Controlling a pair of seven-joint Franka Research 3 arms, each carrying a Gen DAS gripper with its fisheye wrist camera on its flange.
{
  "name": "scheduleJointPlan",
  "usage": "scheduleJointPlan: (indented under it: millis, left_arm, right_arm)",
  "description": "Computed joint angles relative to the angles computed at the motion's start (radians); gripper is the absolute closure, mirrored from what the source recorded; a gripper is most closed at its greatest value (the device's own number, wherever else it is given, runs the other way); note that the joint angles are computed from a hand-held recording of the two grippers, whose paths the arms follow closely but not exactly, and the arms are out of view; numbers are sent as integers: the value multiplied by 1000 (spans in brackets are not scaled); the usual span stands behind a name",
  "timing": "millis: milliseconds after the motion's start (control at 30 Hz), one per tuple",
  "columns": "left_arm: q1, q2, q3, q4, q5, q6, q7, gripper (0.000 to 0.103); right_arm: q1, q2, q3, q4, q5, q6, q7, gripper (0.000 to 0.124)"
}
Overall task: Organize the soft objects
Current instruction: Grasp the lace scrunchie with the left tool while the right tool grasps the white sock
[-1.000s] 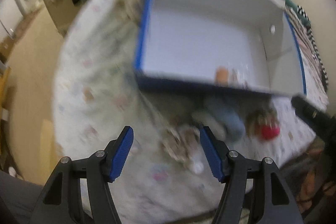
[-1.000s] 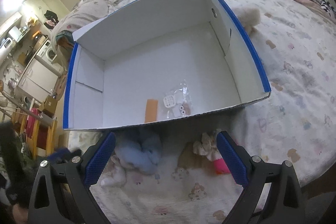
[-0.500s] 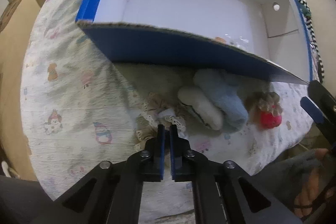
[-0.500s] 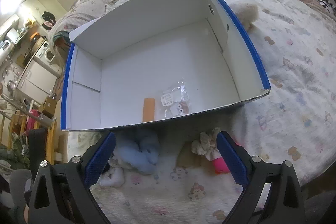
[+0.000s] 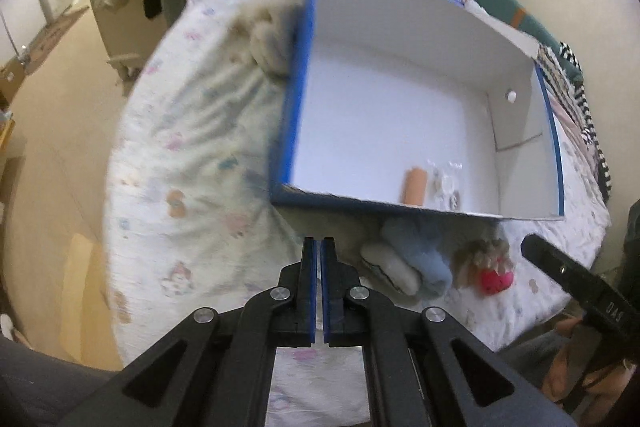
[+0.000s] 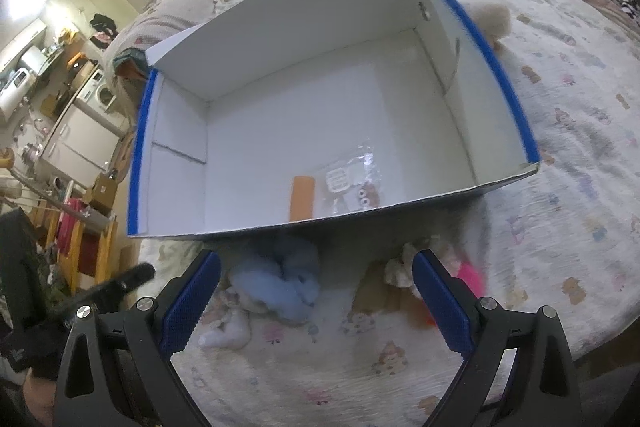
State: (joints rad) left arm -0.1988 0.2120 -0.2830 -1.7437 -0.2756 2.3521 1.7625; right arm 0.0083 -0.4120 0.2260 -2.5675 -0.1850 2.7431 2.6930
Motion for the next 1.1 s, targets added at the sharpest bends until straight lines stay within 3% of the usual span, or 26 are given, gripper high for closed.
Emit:
scheduleJointPlan:
  millis: [167, 333, 400, 467, 567, 633, 700, 767, 800, 867, 900, 967, 1100]
  left_arm:
    - [20, -16, 12, -14, -17, 13, 21, 101]
    - [34, -4, 18, -5, -33, 4, 6, 101]
    - [38, -1, 18, -2, -34, 0, 8, 101]
    - [39, 4, 16, 2, -36, -10, 8, 101]
    - [34, 8, 15, 5, -20, -15, -3, 101]
    - [31, 13, 13, 8, -11, -22, -6, 101]
    - [28, 17, 12, 9, -3, -33, -11, 101]
    - [25, 26, 12, 16, 6, -53, -23, 99]
    - [21, 35, 14, 25, 19, -73, -35, 97]
    - [14, 62, 17, 54, 49, -124, -69, 78]
    - [17, 78, 14, 66, 38, -148, -80, 74]
    - [24, 102, 7, 85, 15, -186, -95, 63]
    - [34, 168, -18, 146, -54, -311, -116, 63]
  right_arm:
    - [76, 31, -48, -3, 94, 56, -69, 21]
    - [271, 81, -186, -23, 412, 159, -285, 21]
    - [350, 115, -241, 1, 542, 154, -410, 23]
    - [437, 157, -301, 38, 695, 138, -569, 33]
    - [478, 238, -324, 114, 828, 67, -720, 37]
    - [459, 296, -302, 169, 810, 7, -742, 37]
    - [425, 352, -262, 224, 692, -44, -692, 37]
    - [399, 383, -228, 259, 592, -66, -661, 61]
    - [388, 393, -212, 270, 534, -66, -640, 92]
    - [365, 402, -185, 289, 478, -85, -633, 99]
    - [353, 396, -172, 285, 436, -86, -605, 110]
    - [338, 373, -153, 263, 418, -62, -602, 111]
    - [316, 334, -131, 232, 360, -47, -560, 112]
